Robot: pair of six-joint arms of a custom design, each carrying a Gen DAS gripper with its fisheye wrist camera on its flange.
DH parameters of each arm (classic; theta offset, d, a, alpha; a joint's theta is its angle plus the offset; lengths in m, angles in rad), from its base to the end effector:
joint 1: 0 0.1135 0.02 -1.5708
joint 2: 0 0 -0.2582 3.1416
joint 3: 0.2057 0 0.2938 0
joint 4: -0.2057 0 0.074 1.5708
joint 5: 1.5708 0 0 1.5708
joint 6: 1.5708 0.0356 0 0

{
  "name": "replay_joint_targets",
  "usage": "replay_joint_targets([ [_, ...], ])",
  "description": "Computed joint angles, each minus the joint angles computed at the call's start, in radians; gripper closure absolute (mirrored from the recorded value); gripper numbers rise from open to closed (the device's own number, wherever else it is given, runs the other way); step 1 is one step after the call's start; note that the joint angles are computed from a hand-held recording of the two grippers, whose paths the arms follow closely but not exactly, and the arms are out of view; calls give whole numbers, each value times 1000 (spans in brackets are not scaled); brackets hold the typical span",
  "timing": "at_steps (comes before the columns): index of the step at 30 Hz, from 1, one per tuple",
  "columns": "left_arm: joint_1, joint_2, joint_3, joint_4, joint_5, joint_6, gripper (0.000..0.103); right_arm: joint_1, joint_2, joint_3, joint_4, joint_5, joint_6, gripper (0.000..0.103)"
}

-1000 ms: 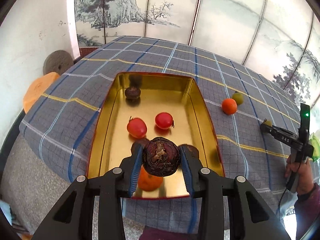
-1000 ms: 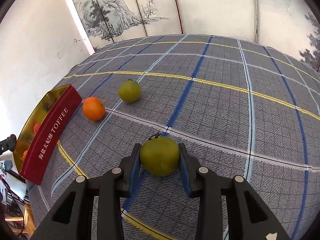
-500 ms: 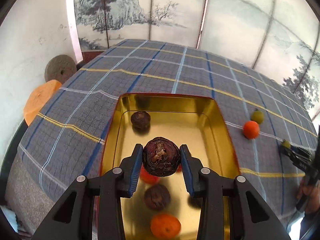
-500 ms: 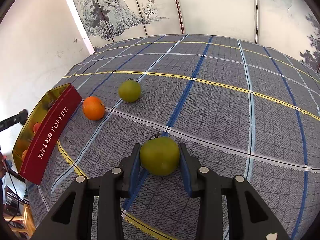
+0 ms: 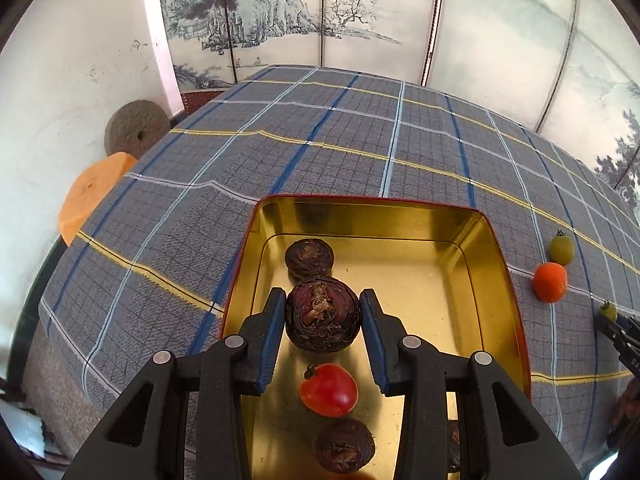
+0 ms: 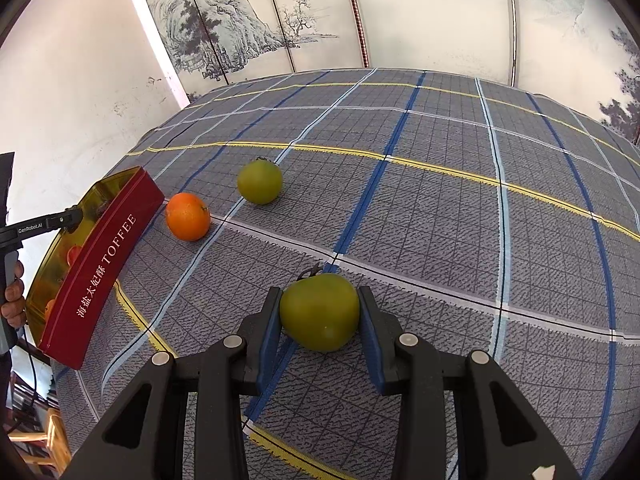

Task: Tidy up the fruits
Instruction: 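Lower the brown fruit into the tin and open the left tool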

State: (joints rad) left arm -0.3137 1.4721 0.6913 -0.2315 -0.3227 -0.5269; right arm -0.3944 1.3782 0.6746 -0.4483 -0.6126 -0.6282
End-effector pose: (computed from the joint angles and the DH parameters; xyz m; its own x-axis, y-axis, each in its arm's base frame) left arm 0.2871 -0.0813 0.1193 -0.7640 -0.2535 -0.5933 -0.2908 0.9562 -0.0340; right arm 0.2577 -0.0851 0.1324 -0.7403 -0.2127 -0.6378 -0.4160 0.8902 0.1860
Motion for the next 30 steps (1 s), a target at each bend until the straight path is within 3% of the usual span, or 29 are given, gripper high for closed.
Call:
replay_joint_targets([
  [4,-18,-6,-2,-8,-45,-6,61,-1,0,1,-3,-2,-1,68],
  [6,-28,-11,-3,-18,-65,-14,51,-2,1,2,-4,-2,-2,68],
  [9,-54,-35,-13,-29,-113,-24,46,-2,0,2,-5,-2,-2,68],
  [14,-126,-88,-28,-74,-177,-57,43,0,0,-1,1,1,-1,68],
  [19,-225,-150,-38,-146,-256,-125,41,0,-3,-1,-2,1,0,68],
  [30,-453,-224,-23,-340,-454,-301,22,15,-18,-23,35,37,4,69],
])
